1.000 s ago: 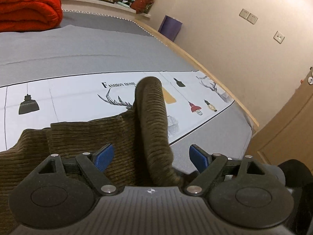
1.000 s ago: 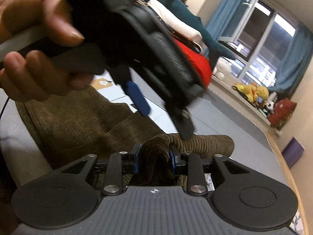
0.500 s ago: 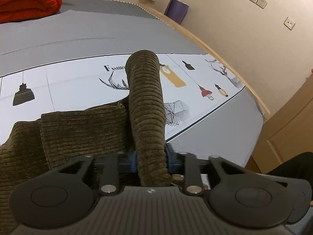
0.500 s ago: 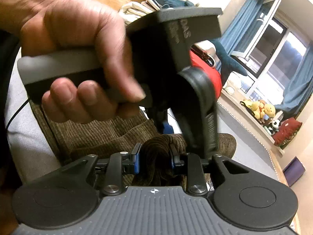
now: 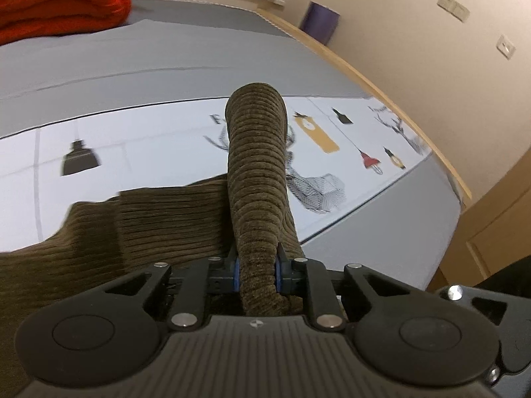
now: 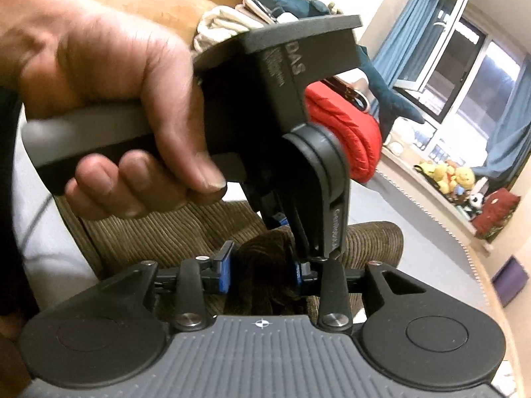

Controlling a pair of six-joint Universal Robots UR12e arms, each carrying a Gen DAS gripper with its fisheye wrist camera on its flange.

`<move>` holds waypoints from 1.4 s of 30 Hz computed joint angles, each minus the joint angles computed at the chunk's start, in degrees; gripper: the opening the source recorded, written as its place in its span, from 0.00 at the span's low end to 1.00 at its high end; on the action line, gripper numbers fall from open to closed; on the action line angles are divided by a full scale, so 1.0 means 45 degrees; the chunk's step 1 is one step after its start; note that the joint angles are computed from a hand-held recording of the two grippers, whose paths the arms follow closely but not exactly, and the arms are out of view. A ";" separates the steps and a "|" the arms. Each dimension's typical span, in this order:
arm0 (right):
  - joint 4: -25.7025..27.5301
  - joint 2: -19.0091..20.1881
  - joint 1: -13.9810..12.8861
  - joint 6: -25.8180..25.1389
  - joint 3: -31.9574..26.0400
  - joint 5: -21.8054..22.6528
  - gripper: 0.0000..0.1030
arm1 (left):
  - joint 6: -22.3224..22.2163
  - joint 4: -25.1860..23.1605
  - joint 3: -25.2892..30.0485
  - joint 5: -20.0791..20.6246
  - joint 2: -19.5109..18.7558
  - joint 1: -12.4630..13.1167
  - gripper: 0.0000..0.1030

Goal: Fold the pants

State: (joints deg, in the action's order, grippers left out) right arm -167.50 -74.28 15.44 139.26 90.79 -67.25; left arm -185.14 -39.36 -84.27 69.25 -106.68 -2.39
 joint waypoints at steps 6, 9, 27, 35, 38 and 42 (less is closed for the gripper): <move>-0.0043 -0.0041 -0.0208 0.0787 -0.0229 0.2120 0.39 | -0.0713 0.0544 -0.0871 0.0056 0.0795 0.0843 0.18; 0.0460 -0.0019 -0.0266 0.0901 -0.0478 0.2910 0.40 | -0.1277 0.0818 -0.1445 0.0038 0.1314 0.1421 0.18; 0.7911 0.2231 0.0398 0.9518 -0.4413 0.1051 0.62 | -0.2593 -0.1590 -0.3695 0.2667 0.4131 0.4197 0.21; 1.0734 0.3210 0.0859 0.9676 -0.5881 0.1080 0.72 | -0.3408 -0.1821 -0.3695 0.2207 0.3996 0.4680 0.86; 1.0898 0.3325 0.0940 0.9919 -0.5971 0.0959 0.72 | -0.3712 -0.2559 -0.3329 0.2286 0.3548 0.4624 0.86; 1.0820 0.3560 0.0971 1.0002 -0.6297 0.1163 0.59 | -0.3959 -0.2995 -0.3136 0.1666 0.3083 0.4510 0.80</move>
